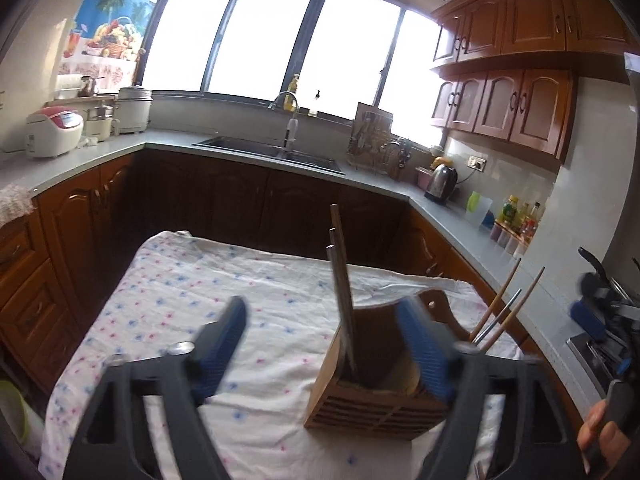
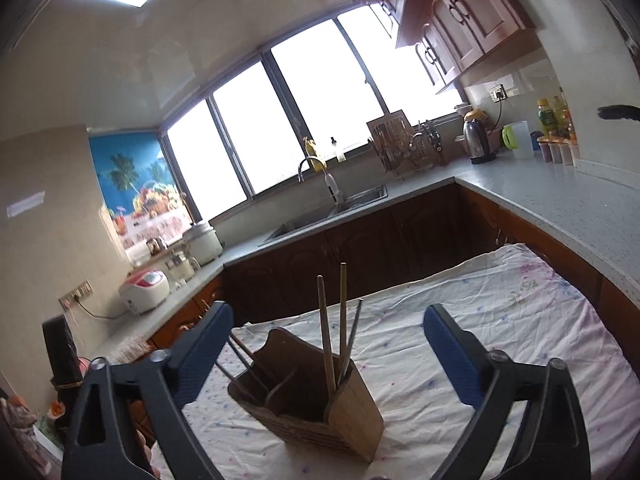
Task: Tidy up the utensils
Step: 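Move both open tools back down to the utensils on the cloth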
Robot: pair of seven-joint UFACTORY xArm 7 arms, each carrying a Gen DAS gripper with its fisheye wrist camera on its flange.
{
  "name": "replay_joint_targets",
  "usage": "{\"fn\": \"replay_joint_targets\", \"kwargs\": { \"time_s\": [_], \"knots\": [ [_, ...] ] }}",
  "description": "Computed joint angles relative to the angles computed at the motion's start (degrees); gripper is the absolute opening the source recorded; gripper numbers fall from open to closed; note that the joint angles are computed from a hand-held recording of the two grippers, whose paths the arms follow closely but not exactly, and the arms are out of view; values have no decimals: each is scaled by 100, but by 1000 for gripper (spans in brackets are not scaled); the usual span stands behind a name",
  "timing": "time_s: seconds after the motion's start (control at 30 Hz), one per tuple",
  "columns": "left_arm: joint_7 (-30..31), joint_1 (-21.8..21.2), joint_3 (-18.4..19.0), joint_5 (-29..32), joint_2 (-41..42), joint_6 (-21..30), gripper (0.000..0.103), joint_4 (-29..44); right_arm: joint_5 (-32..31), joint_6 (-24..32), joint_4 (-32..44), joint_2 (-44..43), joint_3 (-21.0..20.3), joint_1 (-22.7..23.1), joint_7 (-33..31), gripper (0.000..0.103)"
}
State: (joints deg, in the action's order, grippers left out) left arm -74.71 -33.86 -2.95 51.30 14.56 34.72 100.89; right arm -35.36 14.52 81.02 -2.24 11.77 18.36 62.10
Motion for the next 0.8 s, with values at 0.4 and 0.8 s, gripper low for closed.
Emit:
{"fn": "replay_joint_targets", "kwargs": {
  "time_s": [0.4, 0.8],
  "knots": [
    [-487, 164, -789, 299, -1305, 389, 92, -1461, 1185, 87, -1891, -1815, 280, -414, -572, 102],
    [-445, 445, -1579, -391, -2026, 660, 92, -2159, 2382, 627, -3202, -3268, 583, -587, -1082, 102]
  ]
}}
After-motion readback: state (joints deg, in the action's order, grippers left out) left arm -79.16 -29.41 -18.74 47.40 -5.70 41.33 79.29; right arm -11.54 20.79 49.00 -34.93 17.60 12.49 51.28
